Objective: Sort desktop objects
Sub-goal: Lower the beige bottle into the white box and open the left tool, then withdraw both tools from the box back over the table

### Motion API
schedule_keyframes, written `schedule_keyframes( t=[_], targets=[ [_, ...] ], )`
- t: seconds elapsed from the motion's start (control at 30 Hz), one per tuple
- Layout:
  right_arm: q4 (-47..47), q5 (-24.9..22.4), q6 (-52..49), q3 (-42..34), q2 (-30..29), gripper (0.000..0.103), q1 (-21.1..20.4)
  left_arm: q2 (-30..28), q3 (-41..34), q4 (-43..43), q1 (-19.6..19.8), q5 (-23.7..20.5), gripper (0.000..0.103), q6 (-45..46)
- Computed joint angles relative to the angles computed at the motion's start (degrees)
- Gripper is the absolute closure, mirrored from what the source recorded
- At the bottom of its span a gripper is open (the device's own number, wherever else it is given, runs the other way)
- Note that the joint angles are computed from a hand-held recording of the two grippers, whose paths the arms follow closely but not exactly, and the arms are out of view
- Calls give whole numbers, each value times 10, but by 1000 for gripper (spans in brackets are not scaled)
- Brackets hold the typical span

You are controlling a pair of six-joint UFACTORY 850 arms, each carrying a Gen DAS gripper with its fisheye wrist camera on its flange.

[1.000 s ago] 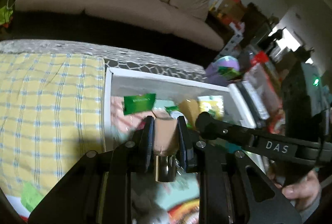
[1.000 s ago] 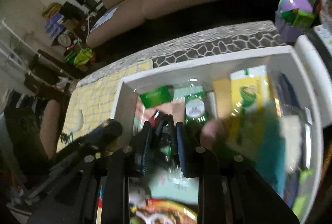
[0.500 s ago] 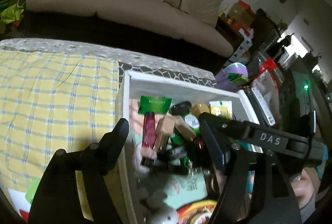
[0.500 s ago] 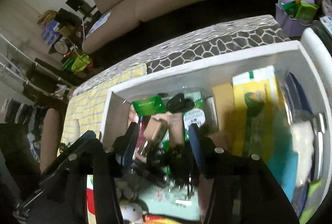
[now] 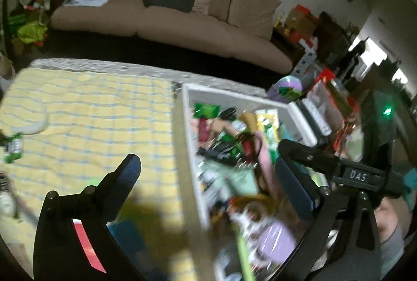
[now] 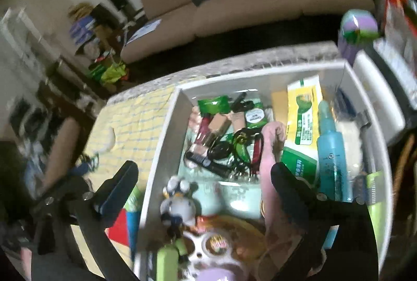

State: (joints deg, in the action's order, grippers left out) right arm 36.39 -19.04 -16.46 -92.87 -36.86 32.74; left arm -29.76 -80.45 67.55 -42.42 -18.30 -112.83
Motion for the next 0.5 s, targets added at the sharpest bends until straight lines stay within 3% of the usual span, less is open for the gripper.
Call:
schedule_keyframes(
  t=[0.07, 0.27, 0.37, 0.5],
  targets=[
    [-74, 14, 46, 26, 22, 0, 18, 22, 25, -2, -10, -26, 0, -2],
    [-145, 73, 94, 104, 88, 0, 66, 95, 110, 7, -52, -115, 0, -28],
    [-119, 90, 78, 127, 111, 0, 84, 127, 147, 6, -76, -171, 0, -37],
    [-6, 129, -26, 175, 147, 0, 111, 168, 202, 14, -97, -203, 0, -67]
  ],
)
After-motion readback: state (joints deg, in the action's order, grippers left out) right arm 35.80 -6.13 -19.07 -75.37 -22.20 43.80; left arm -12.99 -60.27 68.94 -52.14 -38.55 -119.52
